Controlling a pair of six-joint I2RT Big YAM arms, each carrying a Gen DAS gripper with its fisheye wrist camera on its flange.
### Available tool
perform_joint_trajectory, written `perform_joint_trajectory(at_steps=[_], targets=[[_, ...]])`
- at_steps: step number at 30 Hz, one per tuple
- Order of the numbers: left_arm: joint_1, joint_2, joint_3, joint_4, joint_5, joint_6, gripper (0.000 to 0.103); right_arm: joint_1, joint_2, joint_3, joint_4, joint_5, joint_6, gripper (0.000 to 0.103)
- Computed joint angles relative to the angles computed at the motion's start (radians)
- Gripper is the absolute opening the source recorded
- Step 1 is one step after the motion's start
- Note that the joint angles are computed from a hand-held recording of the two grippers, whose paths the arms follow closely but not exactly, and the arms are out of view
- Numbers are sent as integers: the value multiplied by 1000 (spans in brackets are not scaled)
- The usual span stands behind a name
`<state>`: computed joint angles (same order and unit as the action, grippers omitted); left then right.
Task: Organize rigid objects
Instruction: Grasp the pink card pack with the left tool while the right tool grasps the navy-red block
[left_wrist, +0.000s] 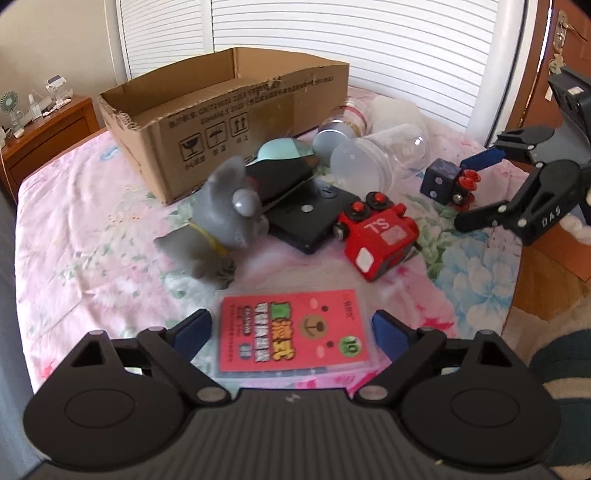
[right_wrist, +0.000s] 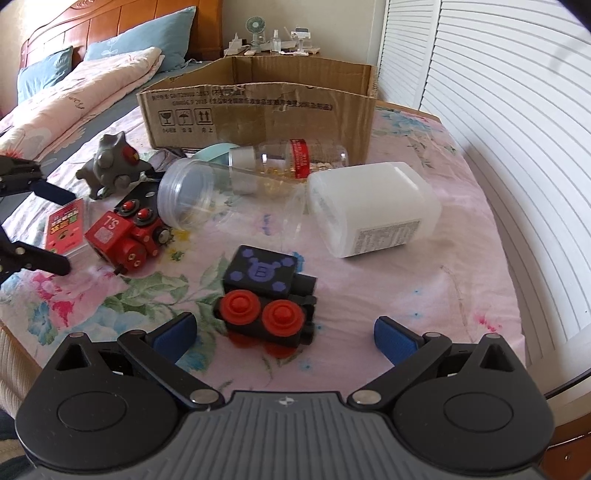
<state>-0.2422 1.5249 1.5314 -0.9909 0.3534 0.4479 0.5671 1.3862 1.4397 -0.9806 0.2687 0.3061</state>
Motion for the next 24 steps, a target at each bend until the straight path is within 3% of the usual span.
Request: perform_joint_trajectory(at_steps=[4, 7, 12, 18, 24], targets=[[-6, -18, -24, 13, -2, -8, 93, 11, 14, 10, 18, -5, -9, 103], [-8, -20, -25, 16, -8, -18, 93, 17, 25, 24, 30, -12, -16, 97], [-11, -10, -10, 5, -10, -16, 93, 19, 38, 39, 45, -13, -21, 84], [-12, -6, -2, -1, -14, -26, 90, 13, 36, 44, 31, 23, -7, 58], [-23, -16, 2, -9, -43, -32, 90, 16, 41, 66, -5, 36, -31, 56]])
